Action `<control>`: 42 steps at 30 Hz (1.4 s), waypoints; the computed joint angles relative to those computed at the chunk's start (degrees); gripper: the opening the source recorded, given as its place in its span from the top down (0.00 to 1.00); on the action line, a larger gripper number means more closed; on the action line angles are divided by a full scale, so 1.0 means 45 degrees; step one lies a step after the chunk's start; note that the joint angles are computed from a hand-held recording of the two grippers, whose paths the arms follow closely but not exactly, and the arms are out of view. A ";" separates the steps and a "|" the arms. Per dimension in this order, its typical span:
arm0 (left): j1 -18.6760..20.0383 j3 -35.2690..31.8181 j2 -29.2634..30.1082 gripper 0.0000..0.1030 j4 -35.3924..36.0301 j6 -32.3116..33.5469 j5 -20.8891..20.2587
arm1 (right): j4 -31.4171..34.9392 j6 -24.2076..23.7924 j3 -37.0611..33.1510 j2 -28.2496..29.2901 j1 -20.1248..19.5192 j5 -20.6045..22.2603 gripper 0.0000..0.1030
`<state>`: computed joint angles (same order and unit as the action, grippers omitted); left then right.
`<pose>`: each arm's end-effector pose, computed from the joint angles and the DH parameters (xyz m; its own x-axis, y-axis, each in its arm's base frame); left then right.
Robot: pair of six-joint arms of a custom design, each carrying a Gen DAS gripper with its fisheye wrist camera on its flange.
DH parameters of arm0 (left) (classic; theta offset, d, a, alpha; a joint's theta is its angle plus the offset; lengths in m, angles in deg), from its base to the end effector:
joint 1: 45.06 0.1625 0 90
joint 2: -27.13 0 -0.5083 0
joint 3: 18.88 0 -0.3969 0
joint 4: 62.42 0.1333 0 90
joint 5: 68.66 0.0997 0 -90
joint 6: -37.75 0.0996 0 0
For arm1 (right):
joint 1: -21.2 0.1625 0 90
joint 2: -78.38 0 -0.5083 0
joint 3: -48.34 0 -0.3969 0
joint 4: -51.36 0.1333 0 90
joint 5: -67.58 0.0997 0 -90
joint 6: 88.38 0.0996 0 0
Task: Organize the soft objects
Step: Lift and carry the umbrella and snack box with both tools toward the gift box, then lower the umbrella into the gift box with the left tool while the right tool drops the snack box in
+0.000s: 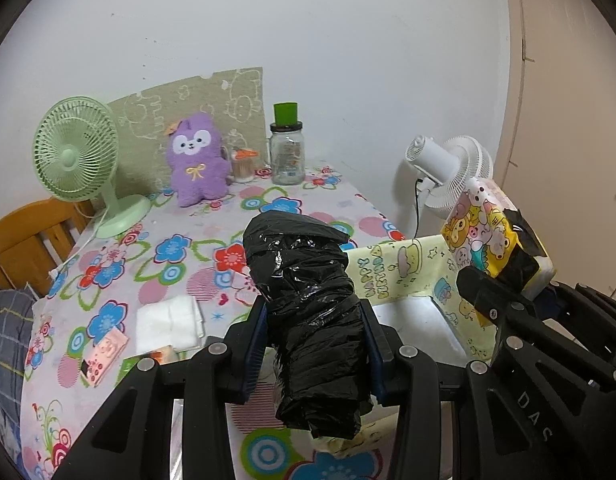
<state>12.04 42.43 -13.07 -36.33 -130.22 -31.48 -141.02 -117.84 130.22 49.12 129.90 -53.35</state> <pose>-0.2159 -0.7253 0.2357 -0.7008 0.0049 -0.7134 0.5568 0.6288 -0.5427 0.3388 -0.7447 0.1165 -0.7151 -0.2168 0.6645 -0.6418 0.5803 -0.5013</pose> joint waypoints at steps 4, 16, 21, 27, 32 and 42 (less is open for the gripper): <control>0.0038 -0.0306 0.0302 0.58 0.0277 -0.0093 0.0095 | 0.0358 0.0167 -0.0056 -0.0075 -0.0195 0.0018 0.77; 0.0183 -0.1371 0.1277 0.57 0.1483 -0.0589 -0.0003 | 0.1225 0.0492 -0.0180 -0.0112 -0.0659 0.0028 0.77; 0.0256 -0.1655 0.1519 0.54 0.1955 -0.0860 -0.0151 | 0.1548 0.0494 -0.0365 0.0004 -0.0755 0.0010 0.75; 0.0272 -0.1691 0.1568 0.50 0.2063 -0.0777 -0.0041 | 0.1596 0.0595 -0.0536 0.0105 -0.0799 -0.0256 0.73; 0.0285 -0.1696 0.1563 0.44 0.2127 -0.0834 0.0083 | 0.1374 0.0653 -0.0523 0.0077 -0.0821 -0.0527 0.63; 0.0014 -0.0665 0.1029 0.12 0.1080 0.0078 0.0327 | 0.1215 0.0819 -0.0095 -0.0233 -0.0759 -0.0088 0.41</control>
<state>12.10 39.44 -8.44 -31.47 -129.87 -30.01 -135.55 -114.16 129.80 48.07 126.49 -53.75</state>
